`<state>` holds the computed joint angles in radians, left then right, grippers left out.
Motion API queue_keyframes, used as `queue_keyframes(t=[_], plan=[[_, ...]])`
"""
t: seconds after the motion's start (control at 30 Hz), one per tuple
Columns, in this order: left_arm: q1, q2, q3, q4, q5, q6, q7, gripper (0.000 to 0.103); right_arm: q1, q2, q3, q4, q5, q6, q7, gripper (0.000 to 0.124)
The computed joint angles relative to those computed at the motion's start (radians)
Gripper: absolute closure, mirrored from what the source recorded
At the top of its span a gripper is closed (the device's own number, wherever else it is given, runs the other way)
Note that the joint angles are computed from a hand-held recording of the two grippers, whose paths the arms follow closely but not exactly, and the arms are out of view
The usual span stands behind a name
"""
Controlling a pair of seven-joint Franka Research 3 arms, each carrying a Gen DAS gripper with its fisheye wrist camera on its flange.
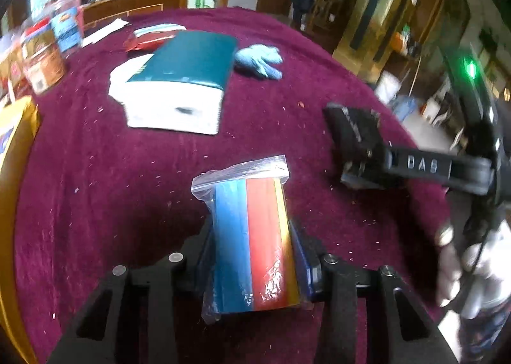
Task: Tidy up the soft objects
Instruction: 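Grasp the striped zip bag with left tool while right grasps the black coffee bag, then carry the striped bag into the tray with left tool while right carries the black bag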
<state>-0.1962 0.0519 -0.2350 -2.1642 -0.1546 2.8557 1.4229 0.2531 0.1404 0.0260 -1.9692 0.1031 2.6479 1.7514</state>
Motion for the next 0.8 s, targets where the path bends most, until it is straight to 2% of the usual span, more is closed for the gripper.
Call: queue_keyframes(t=[0.07,0.13,0.23,0.33,0.4,0.43,0.5,0.57,0.7,0.8], plan=[[0.008,-0.04,-0.01,-0.038,-0.136,0.031,0.095,0.057,-0.009,-0.027,0.009,-0.027,0.047,0.025,-0.038,0.07],[-0.005,-0.088,0.004,-0.074,-0.27,0.051,0.185,0.057,-0.011,-0.06,0.015,-0.052,0.082,0.049,-0.061,0.07],[-0.04,-0.156,0.054,-0.127,-0.4,0.077,0.263,0.057,-0.014,-0.093,0.032,-0.06,0.198,0.061,-0.153,0.07],[-0.063,-0.239,0.119,-0.195,-0.453,0.094,0.282,0.057,-0.001,-0.109,0.046,-0.045,0.272,0.043,-0.223,0.07],[-0.058,-0.296,0.152,-0.247,-0.431,0.11,0.25,0.057,0.014,-0.104,0.056,-0.024,0.313,0.024,-0.265,0.07],[-0.03,-0.332,0.155,-0.282,-0.389,0.119,0.204,0.057,0.022,-0.099,0.063,-0.011,0.338,0.013,-0.289,0.07],[0.04,-0.389,0.143,-0.339,-0.296,0.128,0.11,0.057,0.036,-0.086,0.074,0.017,0.4,-0.012,-0.343,0.07],[0.15,-0.445,0.112,-0.393,-0.192,0.122,0.002,0.057,0.051,-0.064,0.086,0.054,0.441,-0.039,-0.381,0.07],[0.289,-0.5,0.108,-0.46,-0.066,0.097,-0.117,0.057,0.084,-0.012,0.115,0.137,0.501,-0.092,-0.445,0.07],[0.356,-0.511,0.119,-0.487,0.007,0.078,-0.18,0.056,0.116,0.032,0.131,0.204,0.48,-0.124,-0.44,0.07]])
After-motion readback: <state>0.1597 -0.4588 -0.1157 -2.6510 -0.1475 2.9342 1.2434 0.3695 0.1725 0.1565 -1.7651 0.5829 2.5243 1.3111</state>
